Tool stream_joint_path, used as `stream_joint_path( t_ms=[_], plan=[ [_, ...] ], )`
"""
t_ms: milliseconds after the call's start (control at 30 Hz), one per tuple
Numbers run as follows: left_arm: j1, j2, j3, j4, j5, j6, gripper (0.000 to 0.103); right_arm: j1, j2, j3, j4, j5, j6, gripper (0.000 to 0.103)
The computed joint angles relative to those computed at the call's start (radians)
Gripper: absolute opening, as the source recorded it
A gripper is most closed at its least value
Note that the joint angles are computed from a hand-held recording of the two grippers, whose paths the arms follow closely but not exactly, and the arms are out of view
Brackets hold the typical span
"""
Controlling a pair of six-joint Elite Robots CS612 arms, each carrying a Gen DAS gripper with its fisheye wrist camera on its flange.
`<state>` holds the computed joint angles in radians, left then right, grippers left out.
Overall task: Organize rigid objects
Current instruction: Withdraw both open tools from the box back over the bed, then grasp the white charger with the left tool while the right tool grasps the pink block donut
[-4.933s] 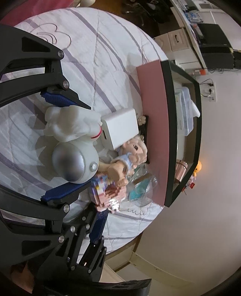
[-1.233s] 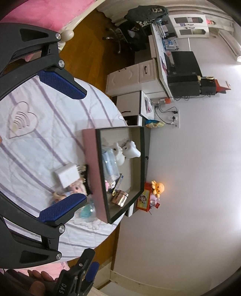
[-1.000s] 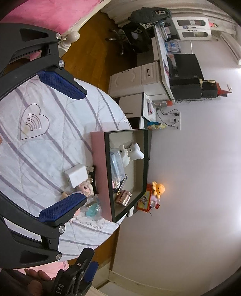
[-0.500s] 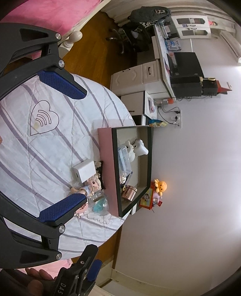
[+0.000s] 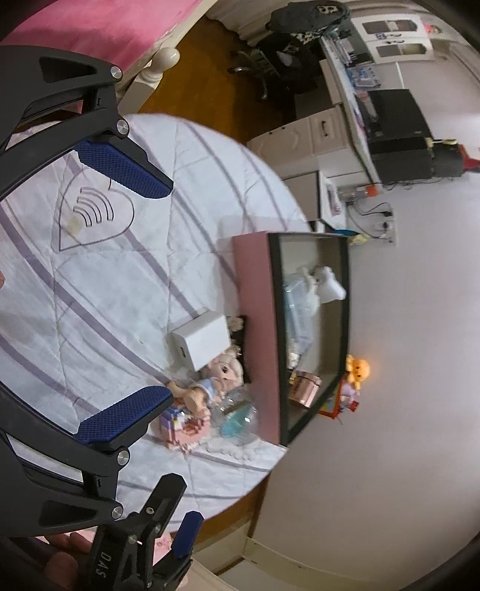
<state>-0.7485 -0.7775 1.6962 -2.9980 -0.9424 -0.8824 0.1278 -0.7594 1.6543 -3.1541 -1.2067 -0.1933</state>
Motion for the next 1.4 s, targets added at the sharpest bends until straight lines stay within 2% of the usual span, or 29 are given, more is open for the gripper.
stream_joint_path(
  t_ms=[367,567,733,900,1067,1133,1200,1267,1300,1400],
  plan=[
    [0.046,0.063,-0.1,0.092,-0.1,0.016,0.102,0.02,0.06,-0.092,0.135,-0.033,-0.033,0.092],
    [0.066,0.087,-0.143,0.128,-0.144,0.023,0.102,0.019,0.08,-0.125,0.175,0.007,-0.086,0.092],
    [0.08,0.1,-0.157,0.124,-0.186,0.026,0.102,0.021,0.092,-0.152,0.209,0.025,-0.144,0.092],
    [0.082,0.104,-0.16,0.122,-0.19,0.043,0.103,0.024,0.096,-0.161,0.223,0.03,-0.198,0.092],
    [0.082,0.104,-0.156,0.077,-0.205,0.078,0.103,0.013,0.085,-0.144,0.218,0.044,-0.212,0.086],
    [0.083,0.112,-0.172,0.087,-0.215,0.094,0.102,0.013,0.086,-0.149,0.224,0.046,-0.217,0.087],
    [0.083,0.12,-0.196,0.148,-0.193,0.084,0.102,0.018,0.094,-0.161,0.244,0.053,-0.237,0.087],
    [0.086,0.127,-0.211,0.167,-0.189,0.089,0.102,0.024,0.1,-0.165,0.233,0.025,-0.249,0.087],
    [0.087,0.129,-0.215,0.161,-0.191,0.098,0.102,0.027,0.098,-0.163,0.231,0.017,-0.259,0.086],
    [0.088,0.136,-0.224,0.153,-0.189,0.112,0.102,0.023,0.091,-0.152,0.22,0.0,-0.253,0.07]
  ],
)
